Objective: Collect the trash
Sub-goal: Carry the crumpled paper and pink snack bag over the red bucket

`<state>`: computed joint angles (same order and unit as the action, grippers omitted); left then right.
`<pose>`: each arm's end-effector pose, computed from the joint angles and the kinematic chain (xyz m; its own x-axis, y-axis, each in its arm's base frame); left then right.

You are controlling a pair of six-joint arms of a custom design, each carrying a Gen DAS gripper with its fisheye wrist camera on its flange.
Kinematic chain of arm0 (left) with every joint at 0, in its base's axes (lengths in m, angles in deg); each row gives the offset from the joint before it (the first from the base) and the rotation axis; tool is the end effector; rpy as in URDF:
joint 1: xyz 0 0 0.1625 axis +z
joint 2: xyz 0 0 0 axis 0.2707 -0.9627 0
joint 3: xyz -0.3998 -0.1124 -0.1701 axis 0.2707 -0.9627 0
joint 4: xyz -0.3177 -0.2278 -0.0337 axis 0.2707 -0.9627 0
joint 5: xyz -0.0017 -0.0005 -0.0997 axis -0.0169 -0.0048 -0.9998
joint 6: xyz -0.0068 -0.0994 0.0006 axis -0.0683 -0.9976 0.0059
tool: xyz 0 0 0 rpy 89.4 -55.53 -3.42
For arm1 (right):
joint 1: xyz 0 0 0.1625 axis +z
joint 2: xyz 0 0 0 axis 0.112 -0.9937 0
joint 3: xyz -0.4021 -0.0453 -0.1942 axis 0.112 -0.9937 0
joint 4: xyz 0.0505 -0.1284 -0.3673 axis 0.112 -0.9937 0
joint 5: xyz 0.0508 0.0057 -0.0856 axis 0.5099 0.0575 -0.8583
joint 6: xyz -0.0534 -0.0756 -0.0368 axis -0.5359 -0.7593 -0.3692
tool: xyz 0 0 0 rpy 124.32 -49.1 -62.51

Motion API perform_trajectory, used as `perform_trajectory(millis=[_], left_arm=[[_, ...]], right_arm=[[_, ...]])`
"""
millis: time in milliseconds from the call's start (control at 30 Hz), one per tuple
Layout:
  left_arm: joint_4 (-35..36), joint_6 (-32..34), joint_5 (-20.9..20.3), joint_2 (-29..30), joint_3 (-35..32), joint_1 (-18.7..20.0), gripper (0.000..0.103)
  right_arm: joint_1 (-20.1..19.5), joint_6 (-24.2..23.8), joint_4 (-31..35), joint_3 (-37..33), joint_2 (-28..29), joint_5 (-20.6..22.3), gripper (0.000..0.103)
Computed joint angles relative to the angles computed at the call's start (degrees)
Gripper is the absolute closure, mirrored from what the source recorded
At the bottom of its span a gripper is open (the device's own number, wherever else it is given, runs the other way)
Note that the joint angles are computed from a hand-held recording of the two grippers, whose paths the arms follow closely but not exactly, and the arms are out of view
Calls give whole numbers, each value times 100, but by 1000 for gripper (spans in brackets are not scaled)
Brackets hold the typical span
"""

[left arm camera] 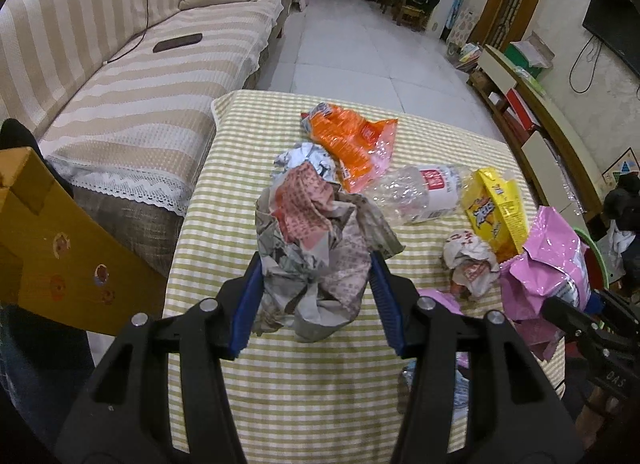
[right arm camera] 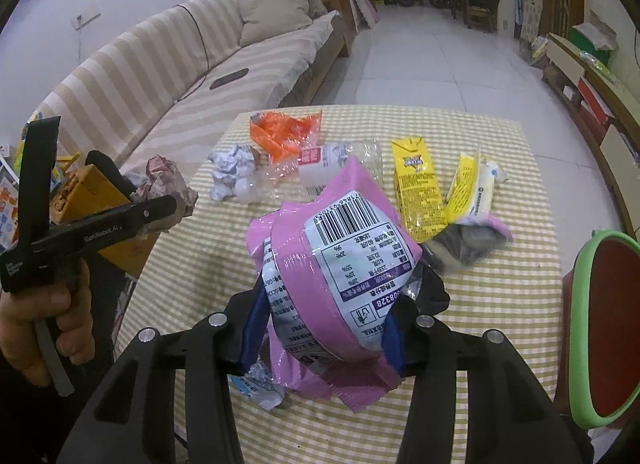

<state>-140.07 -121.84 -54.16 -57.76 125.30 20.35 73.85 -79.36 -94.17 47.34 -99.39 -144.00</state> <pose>-0.3214 -0.5004 -0.0119 -0.7652 -0.2647 -0.5869 0.1915 0.7768 -0.6000 0.0290 -0.5381 0.2929 -0.7653 -0.5040 0.4004 -0.6089 0.7684 -0.1967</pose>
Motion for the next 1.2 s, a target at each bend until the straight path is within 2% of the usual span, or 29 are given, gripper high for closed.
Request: perform_trajectory(millis=[633,1200], left_arm=[[-39,234,228,34,-233,-417,53],[244,426,291,167,-596,-601,53]], right_arm=[[42,-152,-186,234,-609,290,57],[-139,-130,-103,231,-960,669,57]])
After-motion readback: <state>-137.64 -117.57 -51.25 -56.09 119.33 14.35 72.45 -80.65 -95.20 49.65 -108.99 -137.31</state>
